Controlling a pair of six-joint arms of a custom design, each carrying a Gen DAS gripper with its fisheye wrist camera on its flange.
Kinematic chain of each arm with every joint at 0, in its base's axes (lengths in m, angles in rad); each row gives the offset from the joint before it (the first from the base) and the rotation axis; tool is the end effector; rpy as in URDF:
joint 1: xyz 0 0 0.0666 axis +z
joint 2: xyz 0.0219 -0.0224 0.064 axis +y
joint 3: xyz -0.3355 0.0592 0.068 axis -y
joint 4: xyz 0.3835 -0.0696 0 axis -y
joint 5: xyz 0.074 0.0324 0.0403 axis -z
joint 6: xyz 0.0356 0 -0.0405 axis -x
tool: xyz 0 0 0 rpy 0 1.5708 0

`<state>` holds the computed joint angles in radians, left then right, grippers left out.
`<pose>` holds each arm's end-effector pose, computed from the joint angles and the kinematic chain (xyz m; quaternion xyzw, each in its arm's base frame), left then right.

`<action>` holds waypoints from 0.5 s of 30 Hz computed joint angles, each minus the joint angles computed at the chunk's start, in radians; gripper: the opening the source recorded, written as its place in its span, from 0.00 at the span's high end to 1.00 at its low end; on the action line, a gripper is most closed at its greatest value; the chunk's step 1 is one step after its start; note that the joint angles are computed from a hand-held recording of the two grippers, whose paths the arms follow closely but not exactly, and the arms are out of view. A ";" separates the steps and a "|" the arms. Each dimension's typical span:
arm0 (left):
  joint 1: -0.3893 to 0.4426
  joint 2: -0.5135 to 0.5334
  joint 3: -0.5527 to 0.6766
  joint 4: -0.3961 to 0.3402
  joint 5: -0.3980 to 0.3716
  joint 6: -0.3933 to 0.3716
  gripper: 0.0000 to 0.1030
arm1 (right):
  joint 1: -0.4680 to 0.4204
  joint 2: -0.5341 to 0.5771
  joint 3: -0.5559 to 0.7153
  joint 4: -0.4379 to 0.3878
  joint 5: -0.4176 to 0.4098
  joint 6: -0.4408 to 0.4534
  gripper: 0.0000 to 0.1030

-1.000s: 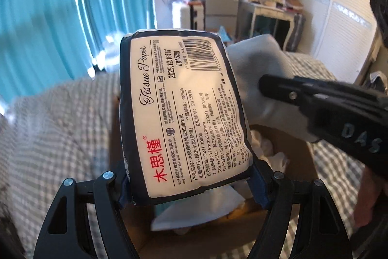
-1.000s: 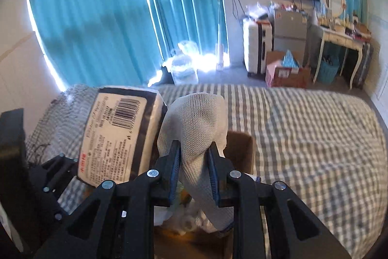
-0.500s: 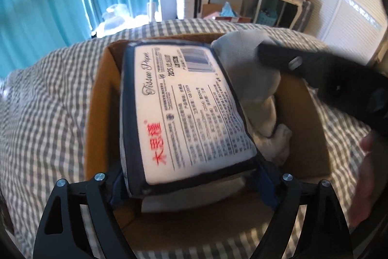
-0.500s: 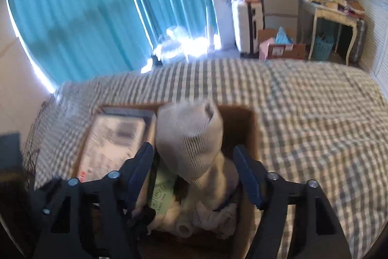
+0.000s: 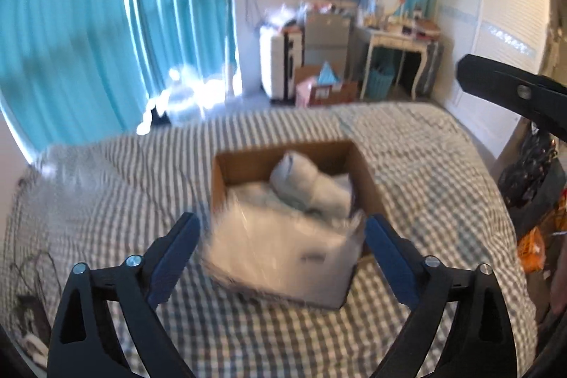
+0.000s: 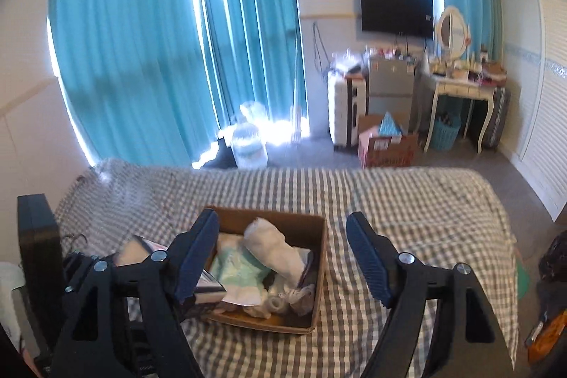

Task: Organize soft objects
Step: 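Lower the tissue pack into the box and open the left tool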

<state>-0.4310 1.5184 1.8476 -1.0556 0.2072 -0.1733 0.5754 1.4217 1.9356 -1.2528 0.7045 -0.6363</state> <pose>0.4659 -0.2227 0.5207 0.3104 0.8536 -0.1459 0.3921 0.3885 0.2240 0.5927 0.1655 0.8539 -0.0435 0.4915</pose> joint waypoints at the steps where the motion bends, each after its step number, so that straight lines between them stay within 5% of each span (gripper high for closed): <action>1: -0.004 -0.003 0.000 0.012 -0.001 -0.005 0.07 | 0.016 -0.002 0.014 -0.008 0.015 0.003 0.26; 7: -0.028 0.052 -0.001 0.071 -0.027 0.022 0.07 | 0.062 -0.033 -0.004 -0.012 0.063 0.026 0.23; 15: -0.008 0.144 0.024 0.154 0.023 0.065 0.07 | -0.027 -0.127 -0.239 0.150 -0.045 0.040 0.23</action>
<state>-0.4393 1.6621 1.8715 -0.9017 0.2307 -0.1078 0.5486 1.2951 1.6971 -1.1031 0.6597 -0.5965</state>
